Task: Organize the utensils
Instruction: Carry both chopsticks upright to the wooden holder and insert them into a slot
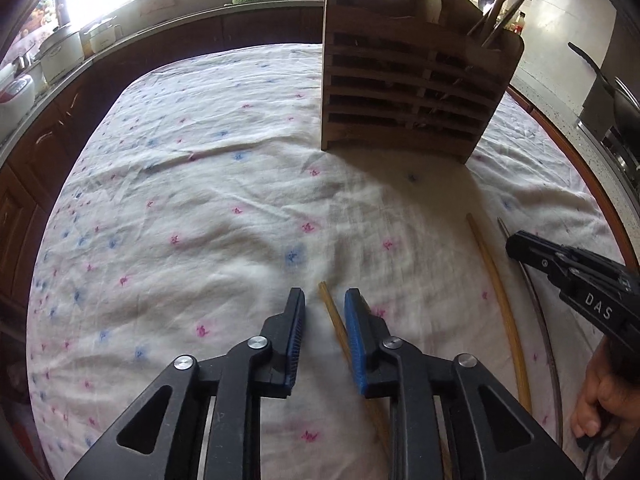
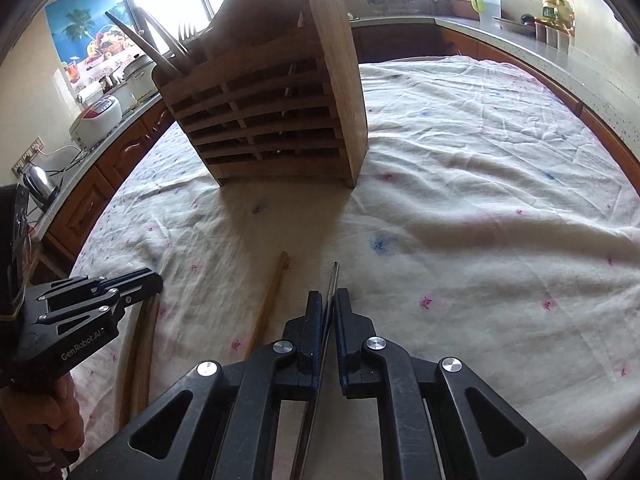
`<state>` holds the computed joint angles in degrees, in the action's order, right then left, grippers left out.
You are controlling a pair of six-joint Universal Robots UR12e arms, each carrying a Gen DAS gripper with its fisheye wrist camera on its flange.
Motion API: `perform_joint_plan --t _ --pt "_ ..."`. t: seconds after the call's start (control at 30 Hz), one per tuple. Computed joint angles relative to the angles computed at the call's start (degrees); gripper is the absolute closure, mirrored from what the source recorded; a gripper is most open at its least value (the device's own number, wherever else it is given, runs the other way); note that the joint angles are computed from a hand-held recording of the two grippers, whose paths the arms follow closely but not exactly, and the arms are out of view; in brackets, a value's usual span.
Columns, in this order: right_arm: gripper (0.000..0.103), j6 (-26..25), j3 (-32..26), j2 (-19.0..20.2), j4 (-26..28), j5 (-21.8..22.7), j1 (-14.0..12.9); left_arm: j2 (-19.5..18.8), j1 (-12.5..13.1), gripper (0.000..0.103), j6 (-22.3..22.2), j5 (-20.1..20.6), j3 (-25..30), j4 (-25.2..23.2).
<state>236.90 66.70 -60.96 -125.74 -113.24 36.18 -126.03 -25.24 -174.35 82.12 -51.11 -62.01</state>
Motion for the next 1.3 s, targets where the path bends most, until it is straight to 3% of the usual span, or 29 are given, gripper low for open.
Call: perform_joint_plan --t 0.1,0.2,0.27,0.37,0.5,0.6,0.73,0.97,1.3 --pt "0.096 -0.31 -0.82 0.45 0.93 -0.32 0.02 0.54 -0.95 0.082 2.11 3.30 -1.26 2.34" --pt "0.095 -1.51 -2.71 1.37 3.77 -1.51 0.30 0.46 -1.10 0.094 2.96 2.52 -1.49 3.63" --pt "0.096 -1.47 -2.80 1.38 3.88 -1.51 0.31 0.44 -1.08 0.096 3.01 2.26 -1.26 3.14" --pt "0.098 -0.69 -1.13 0.36 0.96 0.32 0.20 1.97 -0.41 0.100 1.57 0.03 -3.42 4.63" --pt "0.099 -0.09 0.79 -1.29 -3.62 -1.55 1.38 5.32 1.33 0.100 -2.37 -5.30 -7.59 8.86" --pt "0.099 -0.43 1.22 -2.40 -6.36 -4.40 2.61 8.30 2.98 0.100 -5.45 -10.34 -11.01 13.41" --pt "0.099 -2.71 0.84 -3.46 -9.58 -8.60 4.21 11.74 4.60 0.100 -7.18 -13.65 -14.83 19.40" --pt "0.099 -6.48 -1.11 -4.08 -12.98 -15.98 6.19 16.20 6.33 0.100 -8.33 -16.24 -19.47 25.94" --pt "0.099 -10.08 -2.80 -4.18 -15.60 -20.14 6.40 17.82 6.95 0.100 -8.91 -17.02 -20.32 30.10"
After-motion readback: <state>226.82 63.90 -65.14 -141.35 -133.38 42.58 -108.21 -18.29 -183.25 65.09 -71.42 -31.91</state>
